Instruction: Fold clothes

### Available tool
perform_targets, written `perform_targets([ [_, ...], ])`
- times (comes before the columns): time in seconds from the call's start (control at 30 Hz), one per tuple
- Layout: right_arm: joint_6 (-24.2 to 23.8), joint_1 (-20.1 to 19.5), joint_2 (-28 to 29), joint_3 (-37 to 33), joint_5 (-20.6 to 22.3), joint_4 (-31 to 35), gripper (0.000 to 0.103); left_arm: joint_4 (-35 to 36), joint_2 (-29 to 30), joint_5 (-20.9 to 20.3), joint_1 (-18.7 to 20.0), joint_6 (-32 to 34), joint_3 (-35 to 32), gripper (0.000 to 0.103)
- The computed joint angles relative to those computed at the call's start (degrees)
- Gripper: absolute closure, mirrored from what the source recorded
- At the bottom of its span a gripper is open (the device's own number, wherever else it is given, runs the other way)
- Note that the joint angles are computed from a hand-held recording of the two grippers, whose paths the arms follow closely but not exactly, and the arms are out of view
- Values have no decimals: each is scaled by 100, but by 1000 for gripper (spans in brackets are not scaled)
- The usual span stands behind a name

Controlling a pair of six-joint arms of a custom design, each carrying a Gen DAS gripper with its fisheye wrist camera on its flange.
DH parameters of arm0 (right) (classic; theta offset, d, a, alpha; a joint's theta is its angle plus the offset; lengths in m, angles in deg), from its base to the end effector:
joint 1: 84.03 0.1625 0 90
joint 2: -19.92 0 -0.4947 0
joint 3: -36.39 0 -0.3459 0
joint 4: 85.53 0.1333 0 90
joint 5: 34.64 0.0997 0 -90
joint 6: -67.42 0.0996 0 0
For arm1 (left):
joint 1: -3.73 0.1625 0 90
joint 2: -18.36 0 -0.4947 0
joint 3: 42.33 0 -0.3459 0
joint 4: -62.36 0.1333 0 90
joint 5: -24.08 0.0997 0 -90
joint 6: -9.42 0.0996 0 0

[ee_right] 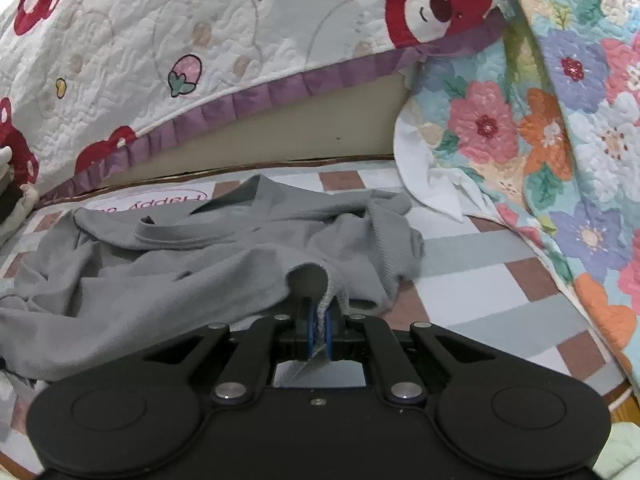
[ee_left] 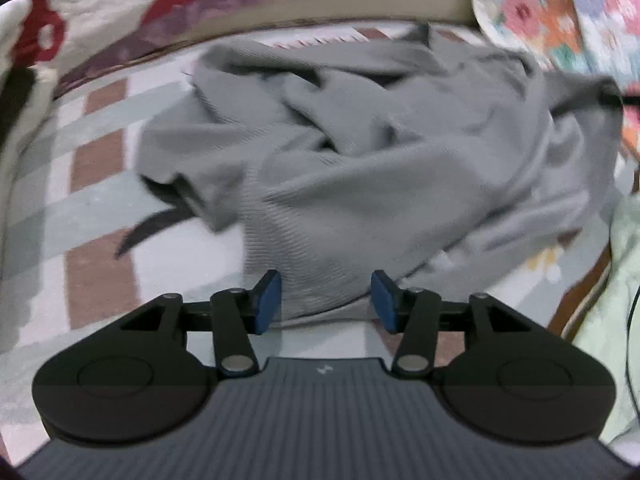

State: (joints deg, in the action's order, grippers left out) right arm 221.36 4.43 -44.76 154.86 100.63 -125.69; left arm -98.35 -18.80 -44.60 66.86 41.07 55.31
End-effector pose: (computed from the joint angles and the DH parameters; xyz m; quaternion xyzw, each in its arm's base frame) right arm 0.0501 -0.4621 0.2172 -0.0784 -0.7595 0.4820 0.4299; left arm -0.1558 -0.6826 0.0867 0.4640 0.8620 -0.0799 0.1877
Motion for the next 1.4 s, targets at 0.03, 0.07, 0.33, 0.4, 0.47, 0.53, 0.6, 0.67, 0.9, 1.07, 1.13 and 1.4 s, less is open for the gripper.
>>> perform_targets([
  [0.03,5,-8,21,-32,-34,18,96,-67,25,31,-23,62,41,47],
  [0.07,7,-13,38,-56,-59,40,96,-91,40,23,-35,95,58,40],
  [0.33,-143,8,91,-71,-102,82,96,-25,194,265,-74,-49,-9,22],
  [0.4,-260,24,48,3,-19,11,96,92,165,75,-29,-270,-113,58],
  [0.47,-452,49,1,97,123,-130,96,233,122,-130,18,-550,-223,92],
  [0.53,-638,71,-30,175,335,-282,96,106,70,-300,39,-729,-211,96],
  [0.6,-598,47,-88,260,419,-335,96,-385,-29,-336,-29,-654,-3,97],
  [0.67,-412,-18,-159,365,386,-313,96,-799,-151,-429,-88,-621,190,97],
  [0.9,35,-334,-234,751,-64,-298,96,-1559,-580,-694,-177,-969,766,98],
  [1.07,531,-600,-369,982,-598,-486,97,-1907,-619,-242,-317,-1047,992,98],
  [1.13,568,-582,-491,933,-716,-589,97,-1985,-618,-117,-394,-1107,960,99],
  [1.4,-850,301,-1272,415,-1076,-755,98,-2553,-1297,499,-1119,-1072,1148,100],
])
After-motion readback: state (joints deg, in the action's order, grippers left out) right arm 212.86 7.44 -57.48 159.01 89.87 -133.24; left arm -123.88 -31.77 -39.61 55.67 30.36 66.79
